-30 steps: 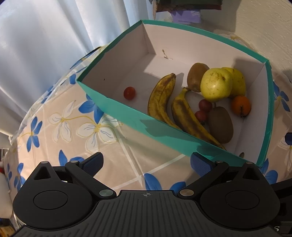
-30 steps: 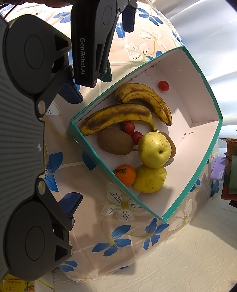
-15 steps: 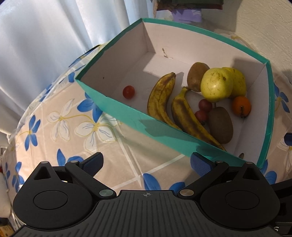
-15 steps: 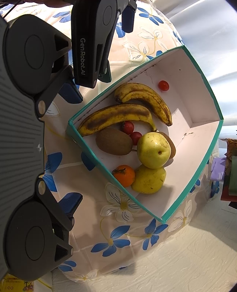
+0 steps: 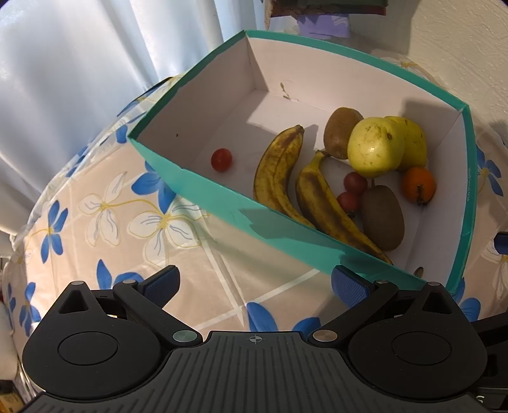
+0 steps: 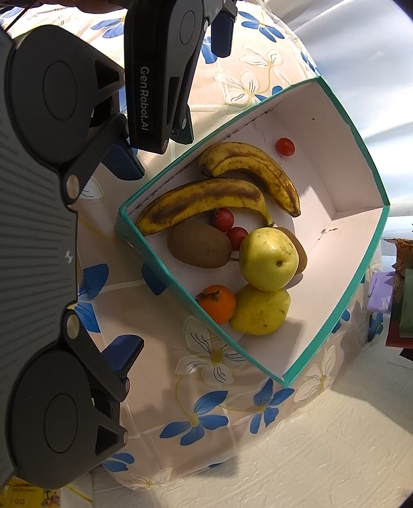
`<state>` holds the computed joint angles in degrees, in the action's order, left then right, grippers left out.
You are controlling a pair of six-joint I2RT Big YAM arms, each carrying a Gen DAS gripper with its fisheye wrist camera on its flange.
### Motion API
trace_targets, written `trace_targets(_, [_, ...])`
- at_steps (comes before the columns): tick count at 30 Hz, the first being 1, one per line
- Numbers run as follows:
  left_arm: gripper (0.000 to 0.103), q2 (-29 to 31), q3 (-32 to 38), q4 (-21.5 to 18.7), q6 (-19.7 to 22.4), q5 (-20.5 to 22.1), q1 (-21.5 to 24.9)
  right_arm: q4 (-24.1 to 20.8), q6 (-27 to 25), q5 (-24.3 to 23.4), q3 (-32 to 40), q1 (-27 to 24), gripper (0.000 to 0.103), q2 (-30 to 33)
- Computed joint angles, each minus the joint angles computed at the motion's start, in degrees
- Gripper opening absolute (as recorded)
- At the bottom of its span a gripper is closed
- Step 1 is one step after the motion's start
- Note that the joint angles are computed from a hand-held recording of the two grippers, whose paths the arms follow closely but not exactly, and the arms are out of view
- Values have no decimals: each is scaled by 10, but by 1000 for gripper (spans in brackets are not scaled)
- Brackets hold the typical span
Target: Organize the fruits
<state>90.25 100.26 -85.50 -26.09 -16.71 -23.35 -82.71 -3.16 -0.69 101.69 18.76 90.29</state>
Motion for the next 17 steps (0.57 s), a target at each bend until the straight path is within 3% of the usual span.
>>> trace_targets(17, [103, -6, -5, 11, 3, -7, -5, 3, 2, 0, -4, -2, 103, -5])
